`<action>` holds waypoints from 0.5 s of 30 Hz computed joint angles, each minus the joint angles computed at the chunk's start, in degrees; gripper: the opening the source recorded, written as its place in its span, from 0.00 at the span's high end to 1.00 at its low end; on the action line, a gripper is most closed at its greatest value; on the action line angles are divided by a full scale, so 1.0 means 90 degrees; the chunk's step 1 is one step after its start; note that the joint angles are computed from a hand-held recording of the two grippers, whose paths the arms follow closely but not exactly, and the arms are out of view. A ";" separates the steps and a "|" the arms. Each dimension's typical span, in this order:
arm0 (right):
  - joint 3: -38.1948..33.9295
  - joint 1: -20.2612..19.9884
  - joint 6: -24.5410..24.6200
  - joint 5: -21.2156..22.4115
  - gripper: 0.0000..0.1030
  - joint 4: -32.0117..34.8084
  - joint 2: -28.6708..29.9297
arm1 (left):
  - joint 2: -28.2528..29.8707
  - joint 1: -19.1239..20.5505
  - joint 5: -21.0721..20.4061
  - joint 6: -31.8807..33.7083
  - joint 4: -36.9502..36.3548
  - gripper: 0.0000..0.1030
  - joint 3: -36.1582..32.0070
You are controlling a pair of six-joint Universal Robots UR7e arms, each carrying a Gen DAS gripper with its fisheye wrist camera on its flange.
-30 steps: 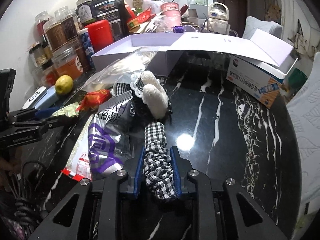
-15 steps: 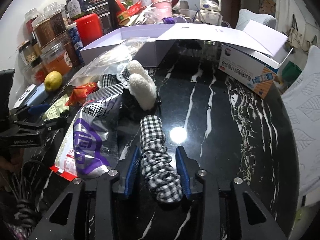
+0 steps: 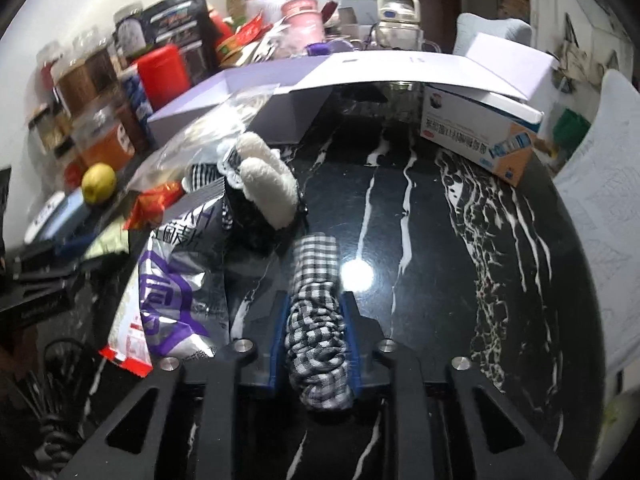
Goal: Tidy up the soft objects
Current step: 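Close the right tool on the scrunchie while the left tool grasps the green packet, then lift both held items and carry them over the open white box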
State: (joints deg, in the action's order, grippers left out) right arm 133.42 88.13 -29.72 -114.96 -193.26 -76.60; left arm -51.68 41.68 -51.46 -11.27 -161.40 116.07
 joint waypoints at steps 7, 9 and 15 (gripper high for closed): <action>0.0105 -0.0009 0.0064 0.0285 0.77 -0.0162 -0.0169 | -0.0134 -0.0185 -0.0049 0.0093 -0.0270 0.58 0.0140; 0.0144 0.0001 0.0082 0.0350 0.77 -0.0157 -0.0247 | -0.0176 -0.0218 -0.0118 0.0127 -0.0345 0.58 0.0162; 0.0196 -0.0005 0.0135 0.0568 0.77 -0.0041 -0.0407 | -0.0212 -0.0313 -0.0187 0.0349 -0.0592 0.58 0.0097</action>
State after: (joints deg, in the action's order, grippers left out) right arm 135.18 88.09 -28.51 -109.85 -193.63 -80.26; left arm -53.59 38.87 -53.14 -8.13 -166.72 116.95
